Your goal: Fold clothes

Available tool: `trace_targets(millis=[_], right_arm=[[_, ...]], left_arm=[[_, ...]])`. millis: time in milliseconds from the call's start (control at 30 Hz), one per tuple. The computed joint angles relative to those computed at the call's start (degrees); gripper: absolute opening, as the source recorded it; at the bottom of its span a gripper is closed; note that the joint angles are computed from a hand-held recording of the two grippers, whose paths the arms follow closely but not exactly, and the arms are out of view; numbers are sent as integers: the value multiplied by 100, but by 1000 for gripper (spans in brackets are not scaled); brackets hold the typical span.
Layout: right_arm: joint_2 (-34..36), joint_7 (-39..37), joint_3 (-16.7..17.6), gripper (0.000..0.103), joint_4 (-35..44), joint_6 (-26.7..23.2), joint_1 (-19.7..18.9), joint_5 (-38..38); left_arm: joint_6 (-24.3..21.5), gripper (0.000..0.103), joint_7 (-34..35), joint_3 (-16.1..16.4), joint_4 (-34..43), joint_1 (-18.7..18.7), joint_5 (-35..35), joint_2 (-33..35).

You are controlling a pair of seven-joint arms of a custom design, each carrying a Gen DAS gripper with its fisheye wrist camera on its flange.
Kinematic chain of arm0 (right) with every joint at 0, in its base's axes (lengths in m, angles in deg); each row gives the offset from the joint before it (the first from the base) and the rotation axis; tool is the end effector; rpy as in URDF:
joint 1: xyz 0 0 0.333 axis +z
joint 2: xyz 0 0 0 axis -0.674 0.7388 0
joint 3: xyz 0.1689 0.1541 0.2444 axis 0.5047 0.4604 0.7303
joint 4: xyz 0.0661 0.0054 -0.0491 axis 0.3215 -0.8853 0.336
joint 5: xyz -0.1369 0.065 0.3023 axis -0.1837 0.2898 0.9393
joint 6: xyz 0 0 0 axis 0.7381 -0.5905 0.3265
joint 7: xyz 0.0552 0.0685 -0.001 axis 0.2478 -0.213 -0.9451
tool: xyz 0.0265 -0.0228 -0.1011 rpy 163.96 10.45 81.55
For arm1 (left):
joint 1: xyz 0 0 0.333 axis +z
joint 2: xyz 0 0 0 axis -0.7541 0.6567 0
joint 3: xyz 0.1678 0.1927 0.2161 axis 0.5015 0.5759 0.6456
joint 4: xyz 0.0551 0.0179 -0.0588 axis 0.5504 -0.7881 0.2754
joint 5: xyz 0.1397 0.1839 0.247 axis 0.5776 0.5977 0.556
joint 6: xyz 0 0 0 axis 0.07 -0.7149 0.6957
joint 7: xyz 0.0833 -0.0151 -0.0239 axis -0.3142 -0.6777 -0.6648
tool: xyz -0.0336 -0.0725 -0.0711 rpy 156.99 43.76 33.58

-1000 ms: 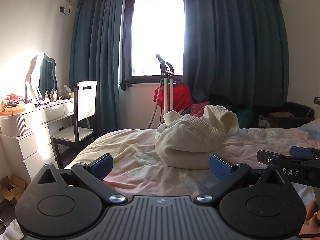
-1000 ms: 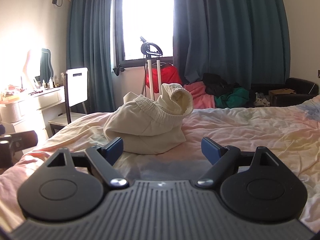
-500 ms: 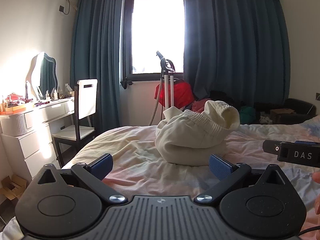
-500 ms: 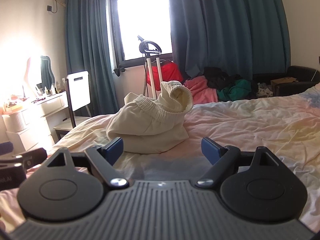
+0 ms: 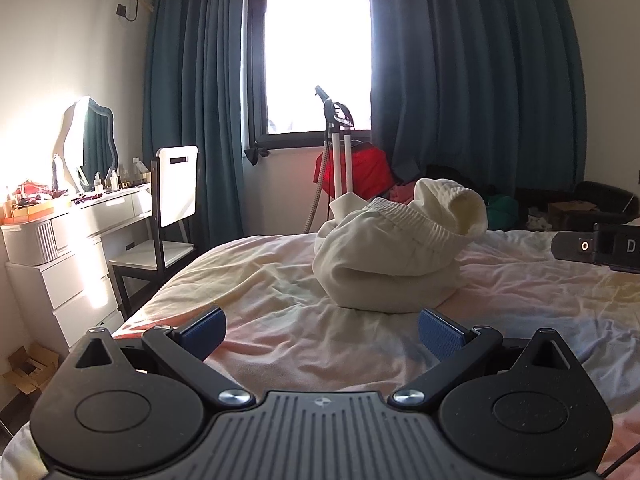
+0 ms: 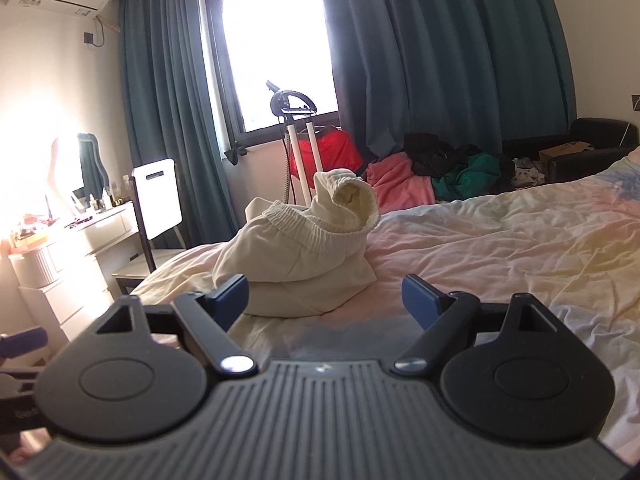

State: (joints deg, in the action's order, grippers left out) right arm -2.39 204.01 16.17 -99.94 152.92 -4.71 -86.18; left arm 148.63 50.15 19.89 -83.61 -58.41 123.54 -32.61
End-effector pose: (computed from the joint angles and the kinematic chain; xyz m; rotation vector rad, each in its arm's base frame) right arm 0.6281 0.4107 0.5820 -1.2740 1.4314 -0.8496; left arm 0.6143 -0.1736 0.5738 -1.4228 1.4164 -0.9511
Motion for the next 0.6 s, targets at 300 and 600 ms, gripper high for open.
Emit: trace_targets(millis=[300, 600], right_arm=[[-325, 932, -313, 76, -404, -16, 171, -696], [-790, 1914, -198, 76, -882, -110, 52, -1761]], left_arm=[[15, 103, 77, 0, 77, 23, -106, 127], [-260, 103, 1298, -22, 493, -65, -1425, 551]])
